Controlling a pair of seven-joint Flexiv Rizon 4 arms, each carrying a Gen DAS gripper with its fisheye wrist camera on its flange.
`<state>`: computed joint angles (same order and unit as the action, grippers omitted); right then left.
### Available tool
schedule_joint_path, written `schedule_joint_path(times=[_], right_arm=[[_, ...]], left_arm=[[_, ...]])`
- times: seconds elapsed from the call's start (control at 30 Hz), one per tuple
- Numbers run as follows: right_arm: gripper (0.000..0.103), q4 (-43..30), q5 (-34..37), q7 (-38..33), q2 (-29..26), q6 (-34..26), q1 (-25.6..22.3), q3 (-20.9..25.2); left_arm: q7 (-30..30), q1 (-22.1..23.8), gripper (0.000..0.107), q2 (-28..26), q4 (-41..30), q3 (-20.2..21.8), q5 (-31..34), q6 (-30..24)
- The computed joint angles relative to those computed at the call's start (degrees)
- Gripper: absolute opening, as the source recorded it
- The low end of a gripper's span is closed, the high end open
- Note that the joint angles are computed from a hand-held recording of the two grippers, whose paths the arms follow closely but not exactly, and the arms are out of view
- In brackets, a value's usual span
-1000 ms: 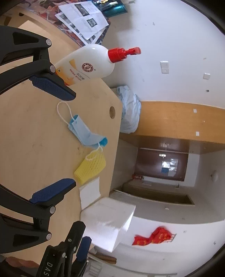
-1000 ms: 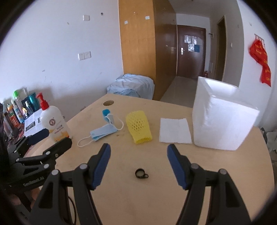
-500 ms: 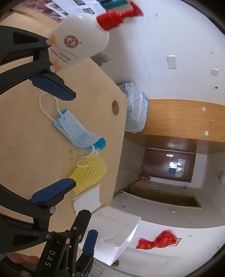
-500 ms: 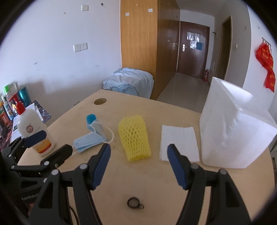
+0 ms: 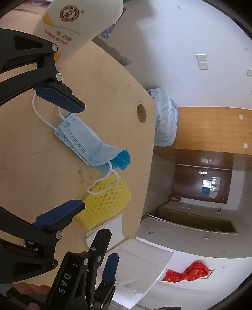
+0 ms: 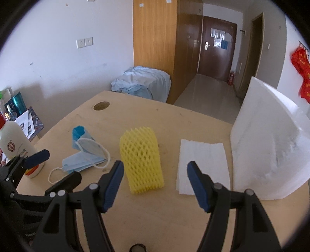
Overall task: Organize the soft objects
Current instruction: 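Move the left tool to the blue mask while the right tool approaches the yellow net, then close the right tool on the yellow foam net while the left tool closes at the blue mask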
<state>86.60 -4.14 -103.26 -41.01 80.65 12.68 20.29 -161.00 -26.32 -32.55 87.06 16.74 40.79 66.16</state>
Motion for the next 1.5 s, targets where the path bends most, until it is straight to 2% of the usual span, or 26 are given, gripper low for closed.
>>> schedule_joint_path(times=[0.13,0.23,0.33,0.47,0.83,0.97,1.13,1.17,1.2,1.33,1.5], right_arm=[[0.072,0.03,0.75,-1.28,0.13,-0.51,-1.08,1.43],[0.072,-0.11,1.58,-2.39,0.22,-0.8,-1.92,2.47],[0.072,-0.18,2.3,-3.0,0.34,-0.95,-2.01,2.64],[0.072,-0.36,3.26,-3.78,0.47,-1.4,-2.29,3.09],[0.072,-1.58,4.14,-4.21,0.09,-2.97,-1.27,1.94],[0.072,-2.52,3.22,-3.83,-0.89,-3.19,0.08,0.32],[0.072,-5.36,2.7,-5.63,-3.23,-5.8,0.06,0.97],[0.072,-5.65,2.75,-5.93,-3.53,-5.85,0.24,0.86],[0.072,-5.89,2.67,-6.25,-3.82,-5.75,0.52,0.65],[0.072,-6.94,2.29,-7.96,-4.94,-6.31,0.99,0.76],[0.072,-7.35,1.84,-8.54,-5.63,-6.5,2.34,-0.47]], left_arm=[[1.52,1.82,0.091,-0.95,0.13,-0.98,-2.23,0.61],[1.65,1.53,0.091,-1.71,-0.41,-0.3,-3.14,-0.7],[4.22,2.97,0.091,-2.45,-0.53,-1.68,-5.43,-1.07],[5.76,2.8,0.087,-3.39,-1.18,-1.43,-7.02,-2.66],[9.86,4.21,0.057,-4.25,-0.34,-2.45,-12.39,-2.38],[10.14,3.69,0.042,-4.45,-0.6,-1.79,-13.17,-2.96],[9.7,3.25,0.028,-4.52,-0.76,-1.17,-13.2,-3.57],[9.4,3.25,0.019,-4.49,-0.69,-1.08,-13.14,-3.51],[9.22,3.41,0.016,-4.43,-0.51,-1.12,-13.2,-3.31],[9.53,3.84,0.006,-4.44,-0.29,-1.38,-13.31,-2.74],[10.54,3.67,0.004,-4.61,-0.7,-1.48,-13.15,-3.02]])
